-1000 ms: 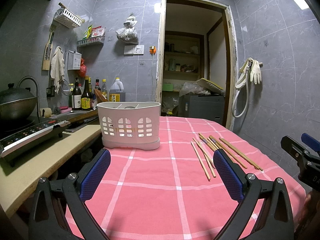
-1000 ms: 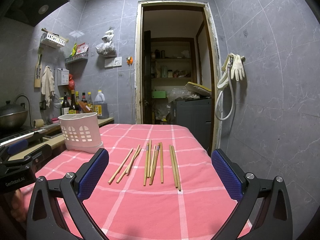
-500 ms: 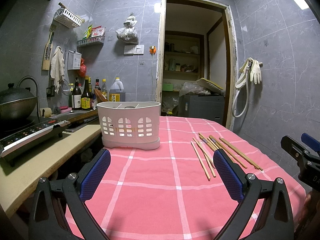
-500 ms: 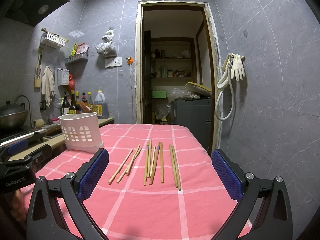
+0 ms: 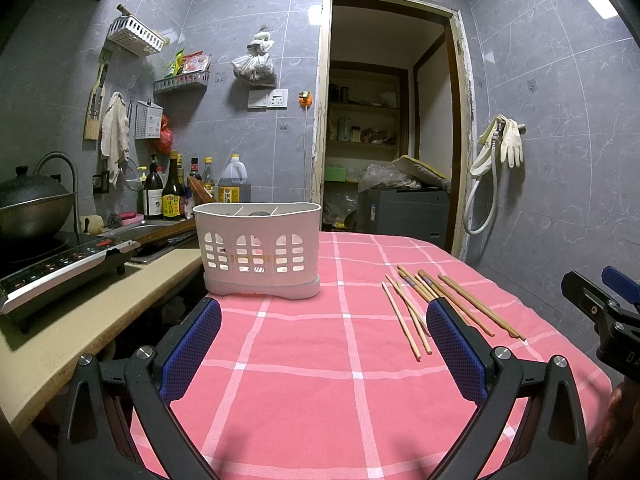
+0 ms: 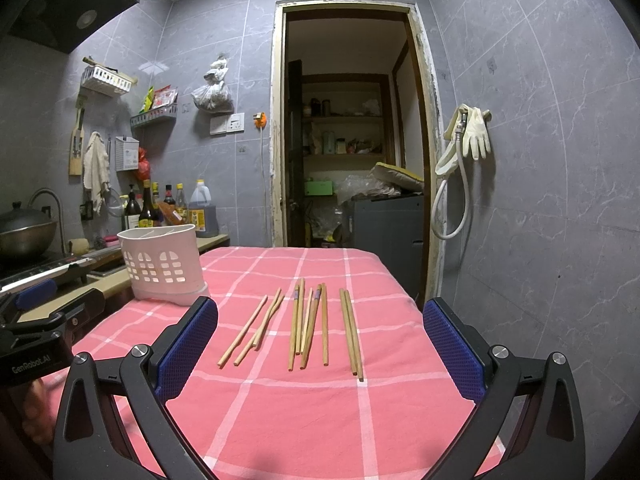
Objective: Organize utensils
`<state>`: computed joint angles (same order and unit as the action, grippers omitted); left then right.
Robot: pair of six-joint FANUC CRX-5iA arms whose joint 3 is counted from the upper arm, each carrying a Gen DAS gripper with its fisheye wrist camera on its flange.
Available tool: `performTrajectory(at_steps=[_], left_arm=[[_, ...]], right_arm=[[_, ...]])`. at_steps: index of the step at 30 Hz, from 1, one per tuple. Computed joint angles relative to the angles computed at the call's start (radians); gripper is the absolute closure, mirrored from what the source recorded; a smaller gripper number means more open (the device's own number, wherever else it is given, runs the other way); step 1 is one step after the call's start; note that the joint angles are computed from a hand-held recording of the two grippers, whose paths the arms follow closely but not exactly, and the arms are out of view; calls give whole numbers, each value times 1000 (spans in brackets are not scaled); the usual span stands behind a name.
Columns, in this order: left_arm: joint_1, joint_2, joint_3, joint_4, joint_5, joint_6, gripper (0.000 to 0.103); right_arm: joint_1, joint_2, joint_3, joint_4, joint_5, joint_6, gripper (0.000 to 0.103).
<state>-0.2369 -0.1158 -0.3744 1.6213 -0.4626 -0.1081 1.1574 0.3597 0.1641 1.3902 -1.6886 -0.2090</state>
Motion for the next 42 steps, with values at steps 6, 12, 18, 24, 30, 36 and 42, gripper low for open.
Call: performTrajectory(at_steps=[6, 12, 18, 24, 30, 36, 42], left_arm=[[-1, 0, 0, 2, 2, -3, 2], [-2, 13, 17, -20, 21, 29, 2], [-30, 49, 59, -5, 68, 7, 2], [-31, 88, 127, -54, 78, 69, 2], [-59, 144, 223, -69, 115, 104, 2], [-15, 254, 398, -355, 15, 370, 2], [3, 366, 588, -659, -84, 674, 2]], right_arm=[[-2, 0, 1, 1, 2, 2, 0], [-10, 10, 11, 1, -17, 8, 0], [-25, 12, 35, 12, -44, 27, 0], [-57, 7, 50, 60, -47, 81, 0], [-102, -29, 36, 86, 1, 110, 0], [-170, -76, 32, 39, 99, 161, 0], [-238, -109, 19, -70, 197, 204, 0]])
